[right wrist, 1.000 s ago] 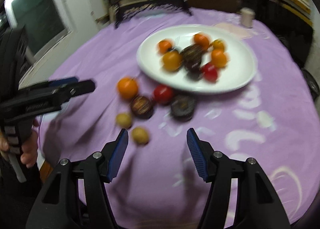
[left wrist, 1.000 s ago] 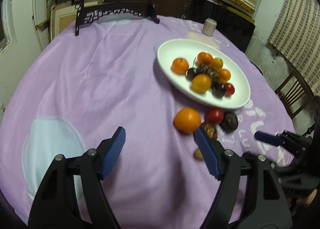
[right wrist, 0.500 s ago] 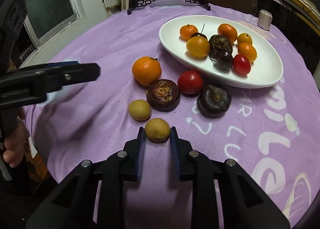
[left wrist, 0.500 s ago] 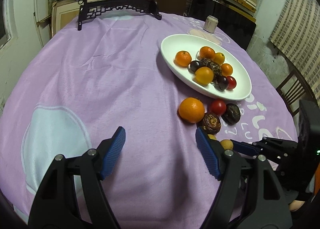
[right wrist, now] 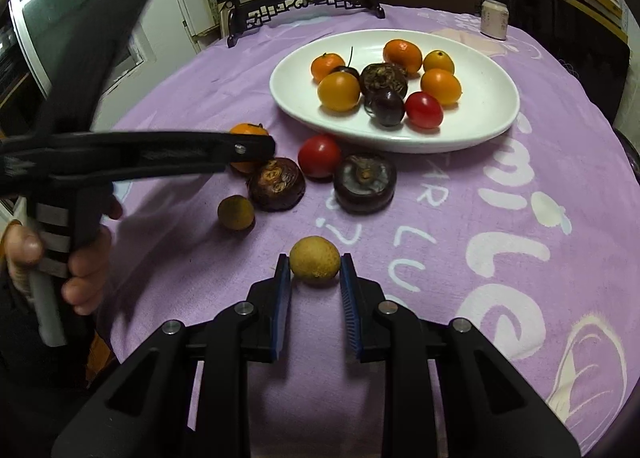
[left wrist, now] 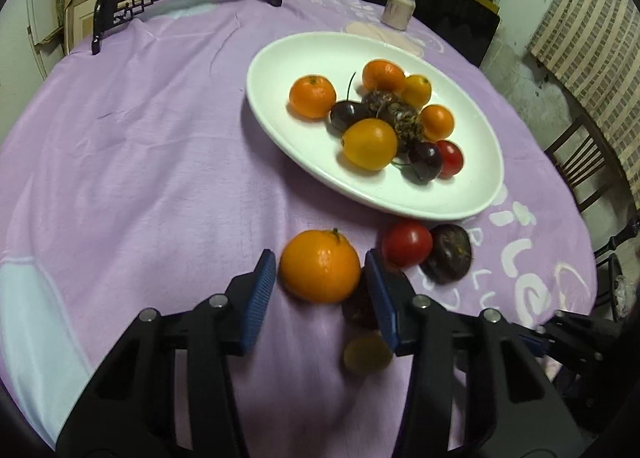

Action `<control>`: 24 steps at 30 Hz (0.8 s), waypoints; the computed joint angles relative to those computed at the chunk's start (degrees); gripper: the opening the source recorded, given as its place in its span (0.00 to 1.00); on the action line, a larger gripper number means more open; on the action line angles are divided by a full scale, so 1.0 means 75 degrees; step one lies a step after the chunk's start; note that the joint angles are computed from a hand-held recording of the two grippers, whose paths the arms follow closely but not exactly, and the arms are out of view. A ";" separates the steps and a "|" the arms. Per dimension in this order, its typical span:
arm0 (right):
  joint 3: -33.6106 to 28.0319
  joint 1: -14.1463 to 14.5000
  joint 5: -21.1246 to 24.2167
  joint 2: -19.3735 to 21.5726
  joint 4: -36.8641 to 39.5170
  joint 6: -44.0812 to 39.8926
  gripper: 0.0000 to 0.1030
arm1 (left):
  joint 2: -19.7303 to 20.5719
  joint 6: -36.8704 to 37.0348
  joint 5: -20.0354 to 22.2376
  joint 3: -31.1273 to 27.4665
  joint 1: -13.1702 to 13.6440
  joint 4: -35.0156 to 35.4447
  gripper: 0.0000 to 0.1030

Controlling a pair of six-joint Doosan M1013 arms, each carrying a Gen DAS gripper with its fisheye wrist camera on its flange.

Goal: Organize fruits
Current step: 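Grasp a small yellow fruit with the right tool while the left tool grasps an orange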

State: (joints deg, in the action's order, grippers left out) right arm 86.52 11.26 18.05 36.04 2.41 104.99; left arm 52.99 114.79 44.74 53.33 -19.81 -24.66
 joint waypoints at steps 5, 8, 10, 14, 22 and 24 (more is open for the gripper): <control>-0.0012 -0.0042 -0.0024 0.0020 0.0337 -0.0296 0.25 | 0.0066 -0.0003 0.0048 -0.0067 0.0054 -0.0220 0.39; -0.0013 -0.0068 -0.0060 0.0021 0.0435 -0.0342 0.25 | -0.0087 0.0017 -0.0140 0.0187 0.0056 -0.0247 0.39; -0.0014 -0.0078 -0.0089 0.0009 0.0385 -0.0273 0.25 | -0.0194 0.0071 -0.0237 0.0353 0.0096 -0.0395 0.39; -0.0010 -0.0093 -0.0161 -0.0028 0.0187 -0.0056 0.25 | -0.0440 0.0375 -0.0403 0.0670 0.0153 -0.0753 0.39; -0.0112 -0.0138 -0.0214 -0.0091 -0.0270 0.0305 0.25 | -0.0834 0.1351 -0.0763 0.1018 0.0125 -0.1367 0.39; -0.0197 -0.0168 -0.0245 -0.0105 -0.0828 0.0780 0.25 | -0.0784 0.1281 -0.0784 0.0831 0.0064 -0.1131 0.39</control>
